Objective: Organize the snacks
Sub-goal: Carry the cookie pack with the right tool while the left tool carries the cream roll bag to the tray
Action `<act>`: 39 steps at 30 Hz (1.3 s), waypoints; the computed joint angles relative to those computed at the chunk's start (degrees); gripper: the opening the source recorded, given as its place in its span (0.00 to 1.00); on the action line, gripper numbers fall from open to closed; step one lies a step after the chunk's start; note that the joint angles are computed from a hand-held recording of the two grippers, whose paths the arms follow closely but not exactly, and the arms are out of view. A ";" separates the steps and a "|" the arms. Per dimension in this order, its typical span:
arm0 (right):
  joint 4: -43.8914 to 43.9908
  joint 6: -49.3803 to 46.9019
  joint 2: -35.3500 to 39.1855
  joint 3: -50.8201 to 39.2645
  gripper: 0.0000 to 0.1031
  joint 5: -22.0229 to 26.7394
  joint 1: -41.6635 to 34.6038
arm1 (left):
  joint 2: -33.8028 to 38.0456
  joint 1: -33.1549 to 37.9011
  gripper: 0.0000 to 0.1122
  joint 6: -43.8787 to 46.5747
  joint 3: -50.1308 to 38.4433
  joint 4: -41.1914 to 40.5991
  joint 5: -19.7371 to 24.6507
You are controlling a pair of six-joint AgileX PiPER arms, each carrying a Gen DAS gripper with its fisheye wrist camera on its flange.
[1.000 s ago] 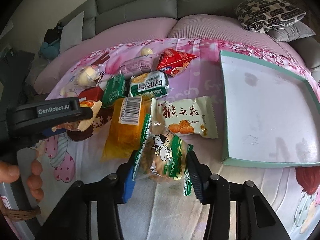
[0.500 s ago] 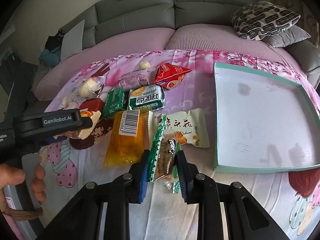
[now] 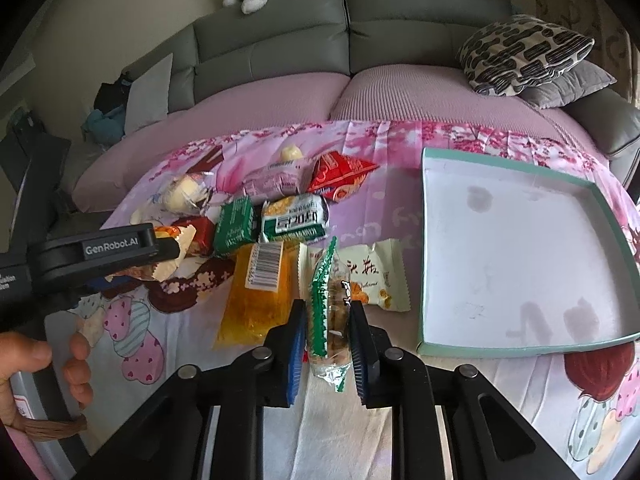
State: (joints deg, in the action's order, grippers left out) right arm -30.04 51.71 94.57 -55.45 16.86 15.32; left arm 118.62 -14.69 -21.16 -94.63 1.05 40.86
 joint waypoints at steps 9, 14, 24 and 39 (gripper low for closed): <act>-3.11 2.80 -3.92 -1.60 0.21 1.73 -1.26 | -5.62 -2.70 0.68 -1.23 3.72 3.72 -6.55; -0.90 0.77 -4.65 -3.98 0.22 3.28 -4.38 | -5.64 -4.61 0.68 0.33 2.80 3.14 -7.92; -6.98 6.76 -2.67 -7.75 0.22 7.72 -13.73 | -2.50 -10.67 0.68 7.18 -2.81 -1.03 -7.17; -7.77 9.95 2.92 -7.15 0.22 2.22 -30.32 | 18.01 -20.48 0.68 13.42 -36.43 -5.62 5.02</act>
State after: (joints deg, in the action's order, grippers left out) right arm -37.81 61.66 97.49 -62.60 19.08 -15.00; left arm 136.63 -35.17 -7.75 -131.06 -4.57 45.88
